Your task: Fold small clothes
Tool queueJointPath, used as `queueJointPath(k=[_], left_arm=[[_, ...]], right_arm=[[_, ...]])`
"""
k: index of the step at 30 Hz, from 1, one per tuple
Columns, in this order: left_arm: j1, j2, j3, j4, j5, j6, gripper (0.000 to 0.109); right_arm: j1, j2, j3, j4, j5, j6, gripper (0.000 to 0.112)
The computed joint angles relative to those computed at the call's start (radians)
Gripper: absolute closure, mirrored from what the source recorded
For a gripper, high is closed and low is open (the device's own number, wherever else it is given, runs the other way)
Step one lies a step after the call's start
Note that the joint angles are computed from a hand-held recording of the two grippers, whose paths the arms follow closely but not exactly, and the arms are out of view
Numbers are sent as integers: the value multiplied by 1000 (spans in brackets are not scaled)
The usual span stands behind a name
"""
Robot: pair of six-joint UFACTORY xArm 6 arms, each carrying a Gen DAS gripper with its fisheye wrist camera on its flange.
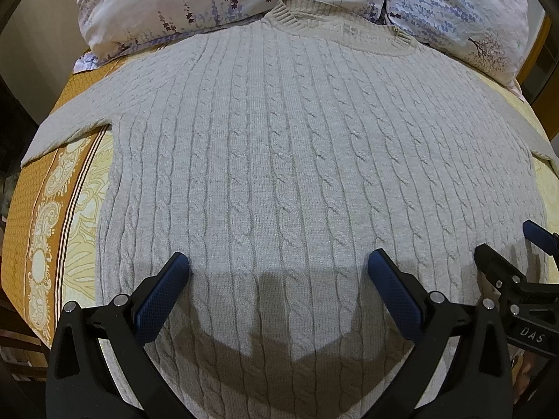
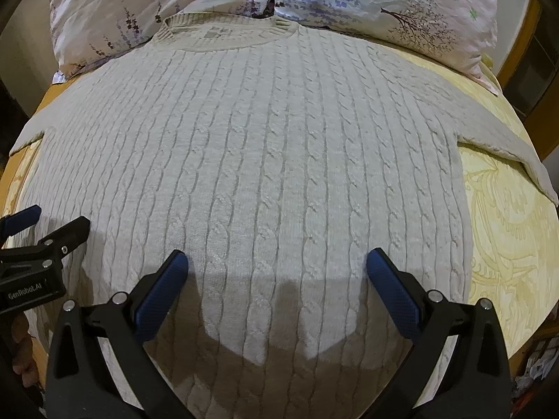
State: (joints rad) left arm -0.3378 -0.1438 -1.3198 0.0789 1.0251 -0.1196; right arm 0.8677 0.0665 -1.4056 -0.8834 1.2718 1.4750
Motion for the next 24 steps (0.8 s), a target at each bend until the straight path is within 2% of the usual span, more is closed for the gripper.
queueJointPath(k=[9,12,13,15,19,21,24], left_arm=[[-4,16,-16,4,-4,-10,7],[-1,16,-8,3,-26,-5,7],[-1,20,-12,3,-26,-4,7],[-1,32,-29,3,-20,-6,7],[-5,58,-60,17,-13,-11,7],[-6,69,-72,21,-20,-10,7],[4,84,-85,-8,-34,-7,7]], right_arm=[[-19,-67,89,-49,-99,-30,11],[-68,-160,183,-62,-213,45,12],[-97,-215,235,-78,-270,105,14],[-153,-322,325,-104,-322,212,17],[-295,-565,516,-151,-391,427,29],[-387,-697,615,-162,-448,534,32],[-578,-920,782,-157,-555,685,33]])
